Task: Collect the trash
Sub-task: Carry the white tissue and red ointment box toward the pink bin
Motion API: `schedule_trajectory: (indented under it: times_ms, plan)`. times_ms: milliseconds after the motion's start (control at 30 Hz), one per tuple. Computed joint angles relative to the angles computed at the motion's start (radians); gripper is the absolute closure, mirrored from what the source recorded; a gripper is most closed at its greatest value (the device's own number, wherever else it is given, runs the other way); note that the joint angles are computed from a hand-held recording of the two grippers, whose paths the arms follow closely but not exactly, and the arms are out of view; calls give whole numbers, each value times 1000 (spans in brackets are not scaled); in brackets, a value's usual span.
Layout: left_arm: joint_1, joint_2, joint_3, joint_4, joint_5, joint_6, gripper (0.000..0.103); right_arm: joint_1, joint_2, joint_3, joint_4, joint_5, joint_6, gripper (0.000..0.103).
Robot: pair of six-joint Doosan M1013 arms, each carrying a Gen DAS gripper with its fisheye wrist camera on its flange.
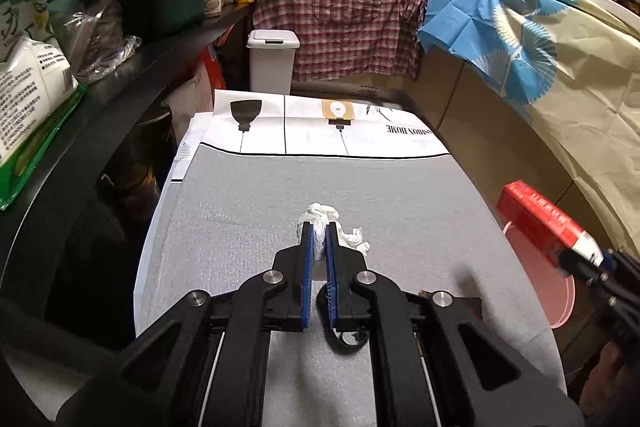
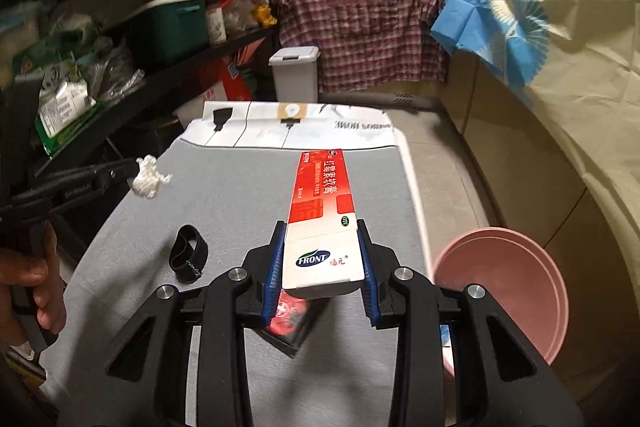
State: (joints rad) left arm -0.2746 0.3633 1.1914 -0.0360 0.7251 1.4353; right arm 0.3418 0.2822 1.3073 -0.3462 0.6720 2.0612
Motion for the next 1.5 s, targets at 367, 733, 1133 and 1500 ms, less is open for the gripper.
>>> schedule_trajectory:
  times_ms: [367, 733, 1133, 1500]
  plan:
    - [-27, -31, 34, 15, -18, 2, 97, -42, -68, 45, 9, -42, -35, 70]
    - [-56, -44, 50, 35, -22, -3, 97, -100, -139, 105, -63, -97, -16, 70]
    - [-101, -48, 56, 52, -25, -6, 97, -140, -167, 172, -114, -132, 69, 70]
    - [-147, -34, 37, 33, -26, 35, 97, -174, -166, 186, -108, -111, 96, 70]
